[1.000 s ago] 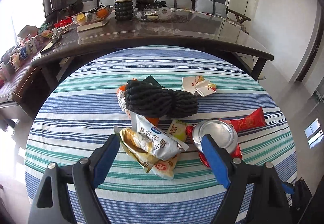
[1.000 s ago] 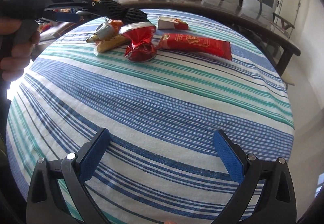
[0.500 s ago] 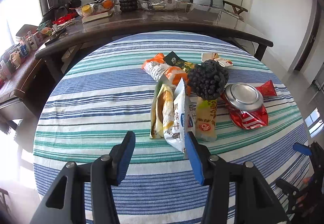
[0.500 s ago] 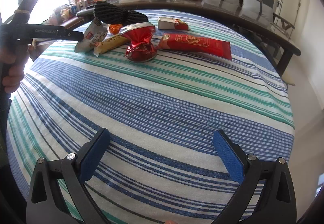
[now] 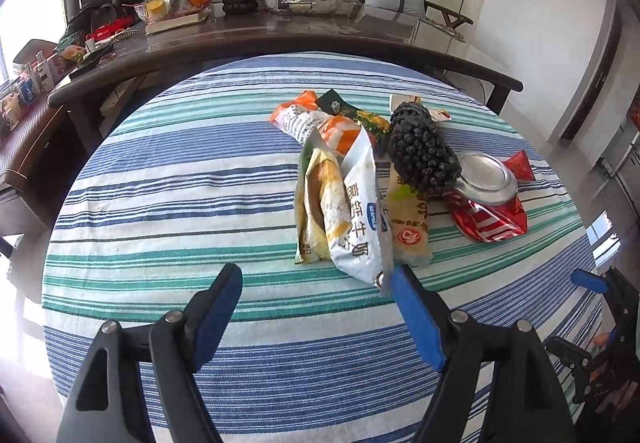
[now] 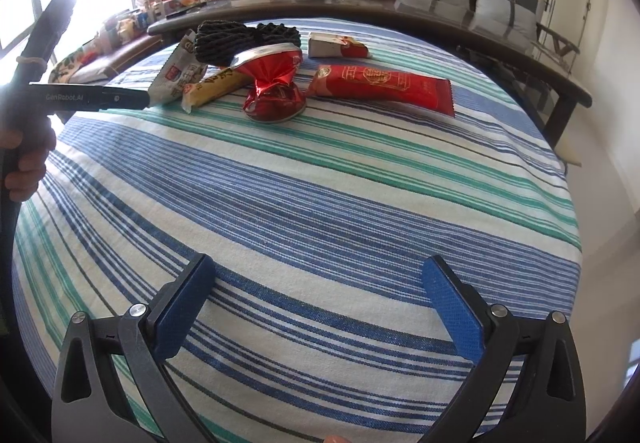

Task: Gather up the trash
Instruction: 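Grasp the white snack bag with the left gripper while the right grasps the crushed red can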

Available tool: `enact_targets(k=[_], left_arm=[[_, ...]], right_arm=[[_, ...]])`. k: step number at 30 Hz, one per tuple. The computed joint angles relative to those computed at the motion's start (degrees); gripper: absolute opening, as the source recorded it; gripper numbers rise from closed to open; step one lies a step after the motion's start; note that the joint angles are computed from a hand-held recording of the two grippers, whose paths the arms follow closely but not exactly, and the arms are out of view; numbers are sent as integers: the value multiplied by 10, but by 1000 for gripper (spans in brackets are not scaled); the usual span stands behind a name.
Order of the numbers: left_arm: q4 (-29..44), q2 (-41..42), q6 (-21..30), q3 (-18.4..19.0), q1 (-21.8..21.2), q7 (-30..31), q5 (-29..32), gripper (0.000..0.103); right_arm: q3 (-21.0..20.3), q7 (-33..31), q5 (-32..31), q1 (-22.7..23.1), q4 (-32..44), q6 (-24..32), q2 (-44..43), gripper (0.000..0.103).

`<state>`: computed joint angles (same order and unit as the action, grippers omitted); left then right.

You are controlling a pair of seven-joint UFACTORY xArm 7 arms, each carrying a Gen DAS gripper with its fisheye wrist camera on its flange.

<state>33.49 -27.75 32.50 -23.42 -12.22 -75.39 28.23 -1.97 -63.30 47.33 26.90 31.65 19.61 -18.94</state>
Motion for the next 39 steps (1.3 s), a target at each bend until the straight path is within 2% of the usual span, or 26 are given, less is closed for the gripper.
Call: enact_targets(k=[4,6,10,15,16,17,18,20,22,26,28,31,32,34,37,39], left_arm=[[6,7,-56,-2,34,-14,38,79],[13,33,-78,10,39,2,36,79],[24,78,-87,16,53,-4,51,79],[2,79,-137,24,67,-32,83,78],[-4,75,-149,25,68,-32,85,72],[-12,73,-172,34,65,-24,81,47],[-15,71,-172,39,60,-9,69,45],[-15,58,-151,28,63,-2,61,39],[-20,35,-110,29,45,11,28,37],[-24,-24,16,23,-12,20,-58,37],[-29,-46,45,14,-37,23,-82,37],[-22,-55,92,-25,-58,6,-85,37],[-17,-54,105,-38,-60,-5,-79,37],[-16,-57,112,-46,-66,-25,-74,37],[-21,-57,102,-42,-71,-44,-69,37],[-16,-48,98,-42,-66,-48,-58,37]], right_arm=[[0,-2,1,0,-1,1,-1,102],[0,-1,0,-1,-1,1,-1,102],[0,-1,0,0,-2,0,-2,103],[0,0,0,0,-3,0,-3,103],[0,1,0,1,-3,-1,-3,103],[0,1,-1,1,-3,-1,-3,103],[0,1,-1,1,-3,-1,-3,103],[-1,1,-1,1,-4,-1,-4,103],[-2,0,0,2,-4,-1,-4,103],[-3,-3,1,2,-4,2,-5,103],[1,4,-6,-1,-4,2,-4,103],[28,84,-69,-29,16,31,5,102],[25,91,-67,-24,27,45,10,102],[32,98,-55,-12,47,47,23,102],[69,137,-86,-5,84,19,70,100],[91,175,-124,-7,119,6,114,92]])
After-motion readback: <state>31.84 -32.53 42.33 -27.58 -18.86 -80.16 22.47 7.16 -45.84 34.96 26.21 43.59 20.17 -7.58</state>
